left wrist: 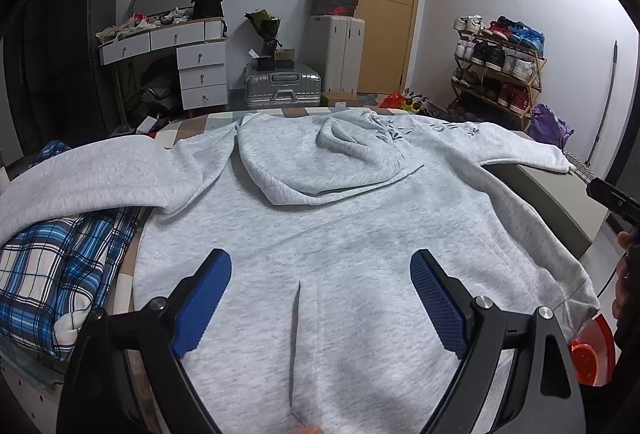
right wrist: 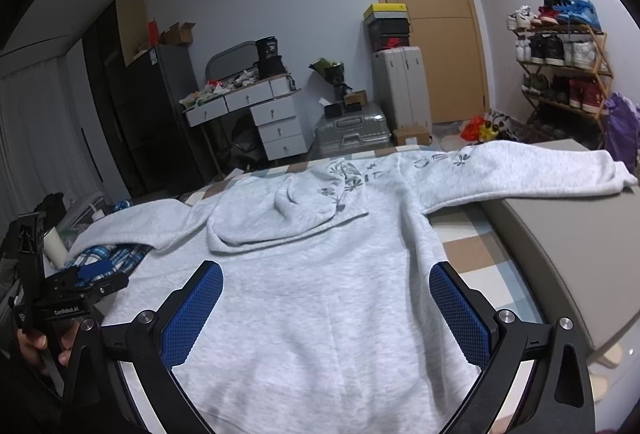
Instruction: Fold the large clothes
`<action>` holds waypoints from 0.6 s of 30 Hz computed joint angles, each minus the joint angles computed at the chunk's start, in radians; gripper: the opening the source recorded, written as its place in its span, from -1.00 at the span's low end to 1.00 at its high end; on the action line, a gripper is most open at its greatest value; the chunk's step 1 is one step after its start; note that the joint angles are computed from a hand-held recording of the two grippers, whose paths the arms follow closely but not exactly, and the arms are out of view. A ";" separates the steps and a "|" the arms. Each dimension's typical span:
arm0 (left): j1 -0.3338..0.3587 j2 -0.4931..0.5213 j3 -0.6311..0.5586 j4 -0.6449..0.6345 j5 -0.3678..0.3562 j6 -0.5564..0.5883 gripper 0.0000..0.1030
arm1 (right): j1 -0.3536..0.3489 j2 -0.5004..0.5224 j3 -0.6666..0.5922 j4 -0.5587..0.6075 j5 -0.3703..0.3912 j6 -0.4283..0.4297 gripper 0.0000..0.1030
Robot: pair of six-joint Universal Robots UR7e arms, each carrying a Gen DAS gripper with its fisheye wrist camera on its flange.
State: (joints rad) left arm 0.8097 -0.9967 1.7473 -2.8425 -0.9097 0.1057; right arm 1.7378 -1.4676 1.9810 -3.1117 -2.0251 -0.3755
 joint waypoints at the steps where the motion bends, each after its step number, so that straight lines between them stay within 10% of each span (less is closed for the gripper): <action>1: -0.001 0.003 -0.004 0.001 -0.001 -0.003 0.72 | -0.004 0.001 0.000 -0.005 0.000 -0.012 1.00; 11: 0.006 0.026 -0.034 -0.018 -0.009 -0.002 0.72 | -0.058 -0.016 -0.068 0.052 0.022 -0.017 1.00; 18: 0.036 0.039 -0.093 0.057 -0.007 -0.131 0.71 | -0.148 0.009 -0.237 0.068 -0.120 0.121 1.00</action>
State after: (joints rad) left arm 0.8454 -0.9577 1.6548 -2.7858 -0.9162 -0.0252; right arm 1.5893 -1.4588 1.7444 -3.0434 -2.1453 -0.2542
